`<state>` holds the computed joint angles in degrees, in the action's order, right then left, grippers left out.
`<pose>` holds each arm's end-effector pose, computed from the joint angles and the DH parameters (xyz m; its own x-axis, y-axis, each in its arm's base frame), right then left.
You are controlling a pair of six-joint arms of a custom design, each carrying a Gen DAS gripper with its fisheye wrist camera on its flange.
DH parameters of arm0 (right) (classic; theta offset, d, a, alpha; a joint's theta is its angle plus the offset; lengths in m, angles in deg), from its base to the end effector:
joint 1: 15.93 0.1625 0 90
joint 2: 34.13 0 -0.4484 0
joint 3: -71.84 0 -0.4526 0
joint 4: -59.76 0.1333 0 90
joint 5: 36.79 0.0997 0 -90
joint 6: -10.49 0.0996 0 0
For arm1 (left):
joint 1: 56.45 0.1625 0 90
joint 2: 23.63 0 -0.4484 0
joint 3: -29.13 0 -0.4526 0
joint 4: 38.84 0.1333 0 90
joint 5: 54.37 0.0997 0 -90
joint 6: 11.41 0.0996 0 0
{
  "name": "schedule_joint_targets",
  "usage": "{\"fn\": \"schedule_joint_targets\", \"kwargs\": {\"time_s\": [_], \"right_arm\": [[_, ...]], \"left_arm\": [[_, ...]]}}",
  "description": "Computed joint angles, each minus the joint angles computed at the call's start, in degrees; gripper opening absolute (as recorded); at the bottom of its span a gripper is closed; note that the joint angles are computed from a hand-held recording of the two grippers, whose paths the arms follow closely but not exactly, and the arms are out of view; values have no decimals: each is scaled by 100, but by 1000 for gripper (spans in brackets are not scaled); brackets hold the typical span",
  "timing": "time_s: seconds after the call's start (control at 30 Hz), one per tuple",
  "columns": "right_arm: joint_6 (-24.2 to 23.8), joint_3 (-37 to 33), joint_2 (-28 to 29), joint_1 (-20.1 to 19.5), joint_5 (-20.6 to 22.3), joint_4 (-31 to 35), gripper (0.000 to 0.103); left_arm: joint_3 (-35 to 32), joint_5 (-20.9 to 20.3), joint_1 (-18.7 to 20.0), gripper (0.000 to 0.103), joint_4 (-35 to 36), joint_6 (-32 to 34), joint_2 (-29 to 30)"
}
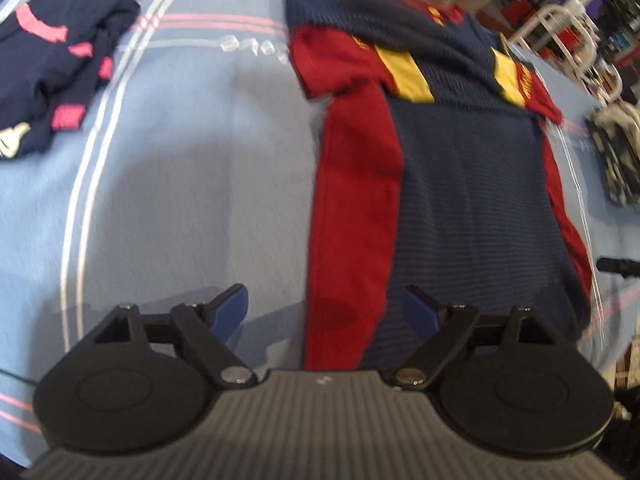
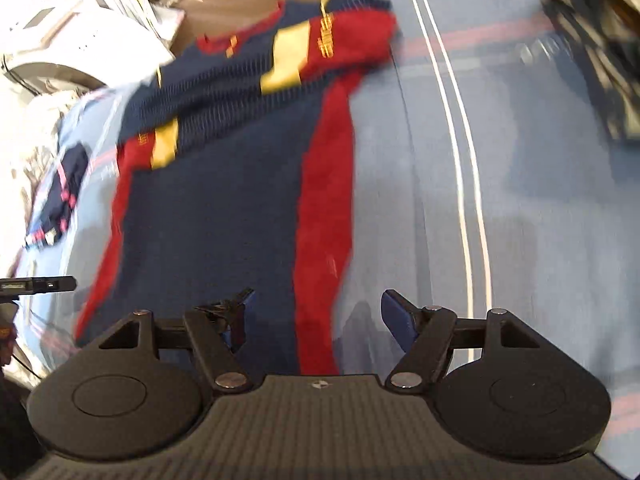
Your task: Fold small clothes
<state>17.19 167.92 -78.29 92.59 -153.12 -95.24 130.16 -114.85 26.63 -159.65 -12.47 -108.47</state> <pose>0.3126 -0.6526 0.0542 -0.9118 -0.0804 0.4027 -0.2044 0.9394 -0.2752 0.1096 -0.6110 0.4242 -0.8808 -0.0364 -0.4720 0.1003 0.9601 -0.2612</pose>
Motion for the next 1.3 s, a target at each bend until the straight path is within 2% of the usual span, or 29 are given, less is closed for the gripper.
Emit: {"fn": "schedule_joint_targets", "kwargs": {"time_s": [0.1, 0.2, 0.4, 0.5, 0.53, 0.57, 0.63, 0.67, 0.73, 0.77, 0.87, 0.97, 1.1, 1.2, 1.3], "right_arm": [[208, 227, -67, 3, 120, -35, 103], [255, 348, -76, 1, 134, -100, 103], [566, 705, -204, -141, 394, -360, 103], [701, 843, -240, -197, 600, -593, 103], [743, 861, -239, -214, 663, -648, 103], [783, 873, -232, -226, 698, -678, 103], [805, 889, -223, -243, 702, -653, 103], [746, 880, -216, -232, 677, -619, 96], [696, 852, -240, -201, 588, -418, 44], [782, 863, -267, -207, 561, -329, 14], [966, 1032, -397, -265, 835, -532, 12], [1019, 1067, -506, -287, 1313, -676, 10], [1450, 781, -484, -314, 1781, -1097, 10], [1374, 83, -196, -362, 1944, -1194, 10], [1312, -1040, 386, -487, 2024, -956, 10]], "left_arm": [[202, -87, 26, 84, 282, -169, -184], [371, -395, 124, 83, 371, -283, -317], [635, -371, 94, 79, 7, -326, -377], [627, -462, 103, 71, -170, -275, -341], [619, -449, 101, 64, -194, -246, -318], [621, -377, 91, 47, -224, -195, -288], [622, -155, 65, 20, -216, -230, -225], [605, -191, 76, 18, -211, -333, -209], [606, -253, 73, 14, -198, -363, -211], [608, -220, 47, 13, -157, -352, -211], [541, -305, 59, 11, -73, -672, -195], [418, -441, 49, 11, -267, -835, -195], [-185, -724, 16, 11, -694, -887, 135], [-1059, -751, 34, 11, -984, -502, 834], [-2213, -659, 90, 11, -1178, -209, 1782]]}}
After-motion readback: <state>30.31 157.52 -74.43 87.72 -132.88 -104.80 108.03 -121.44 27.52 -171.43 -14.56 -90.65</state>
